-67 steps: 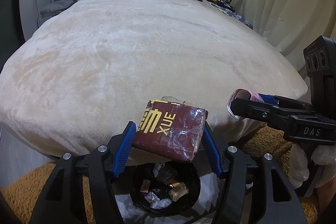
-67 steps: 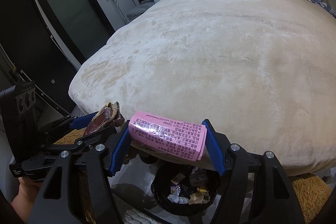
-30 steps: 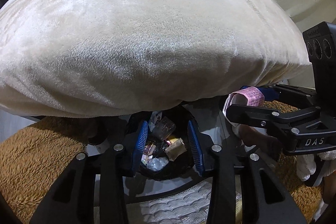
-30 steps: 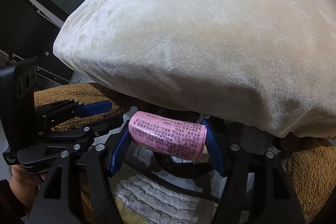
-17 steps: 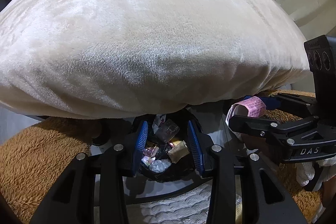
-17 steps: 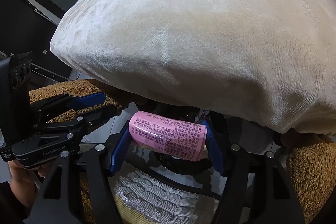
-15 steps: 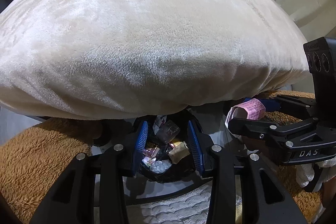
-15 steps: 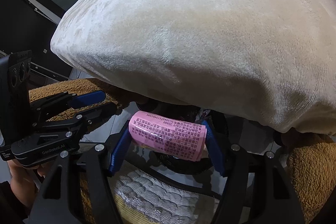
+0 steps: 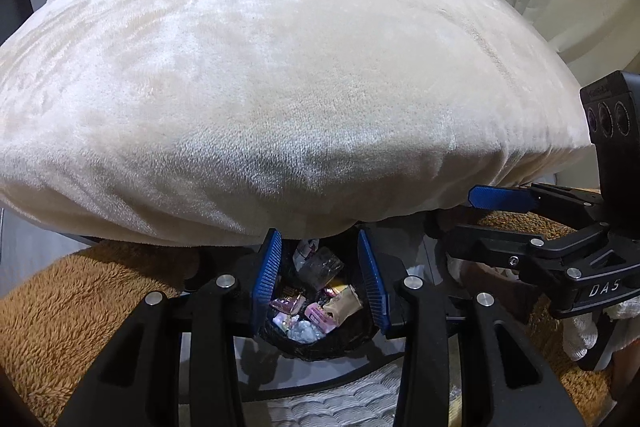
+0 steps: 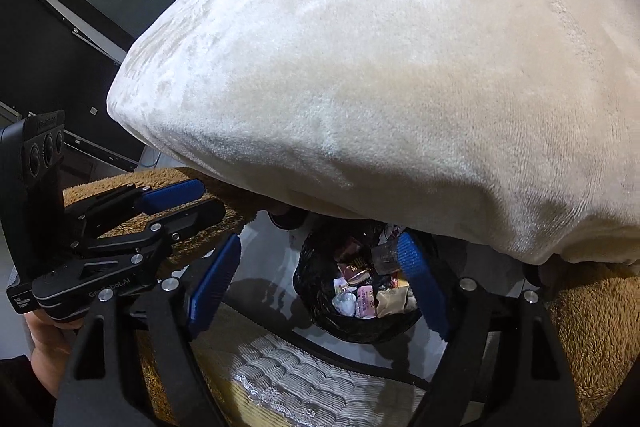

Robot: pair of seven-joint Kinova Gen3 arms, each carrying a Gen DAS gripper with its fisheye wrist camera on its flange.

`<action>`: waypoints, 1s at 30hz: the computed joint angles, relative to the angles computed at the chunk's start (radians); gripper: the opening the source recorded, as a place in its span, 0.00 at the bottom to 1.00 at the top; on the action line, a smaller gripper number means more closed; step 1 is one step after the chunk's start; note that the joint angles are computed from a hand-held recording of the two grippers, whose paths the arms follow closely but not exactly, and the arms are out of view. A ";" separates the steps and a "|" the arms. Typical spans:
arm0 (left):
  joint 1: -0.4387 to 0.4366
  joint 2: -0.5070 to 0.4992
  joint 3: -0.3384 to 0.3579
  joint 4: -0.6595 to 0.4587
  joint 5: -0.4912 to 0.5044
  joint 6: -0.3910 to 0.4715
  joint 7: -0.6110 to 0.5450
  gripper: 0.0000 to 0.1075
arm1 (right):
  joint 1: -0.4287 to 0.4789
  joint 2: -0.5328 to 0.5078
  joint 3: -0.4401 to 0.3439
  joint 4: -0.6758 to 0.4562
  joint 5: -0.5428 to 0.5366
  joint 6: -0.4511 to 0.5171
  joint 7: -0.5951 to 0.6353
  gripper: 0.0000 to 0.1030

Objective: Collect trash

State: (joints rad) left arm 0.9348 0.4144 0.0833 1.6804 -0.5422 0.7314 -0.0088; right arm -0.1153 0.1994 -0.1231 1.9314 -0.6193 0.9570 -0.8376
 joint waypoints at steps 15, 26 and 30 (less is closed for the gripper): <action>0.053 -0.041 -0.007 -0.035 -0.215 0.100 0.101 0.44 | 0.050 -0.126 0.056 0.033 -0.231 -0.117 0.219 0.78; 0.066 -0.082 0.023 -0.019 -0.422 0.116 0.223 0.53 | 0.048 -0.171 0.076 0.022 -0.267 -0.212 0.268 0.78; 0.075 -0.076 0.034 -0.036 -0.471 0.143 0.254 0.64 | 0.041 -0.200 0.088 0.050 -0.299 -0.251 0.319 0.85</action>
State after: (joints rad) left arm 1.0101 0.3381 0.1171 1.6442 -1.0133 0.8747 0.2453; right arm -0.0748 -0.0007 -0.0353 1.9817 -0.9180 0.7061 -0.5188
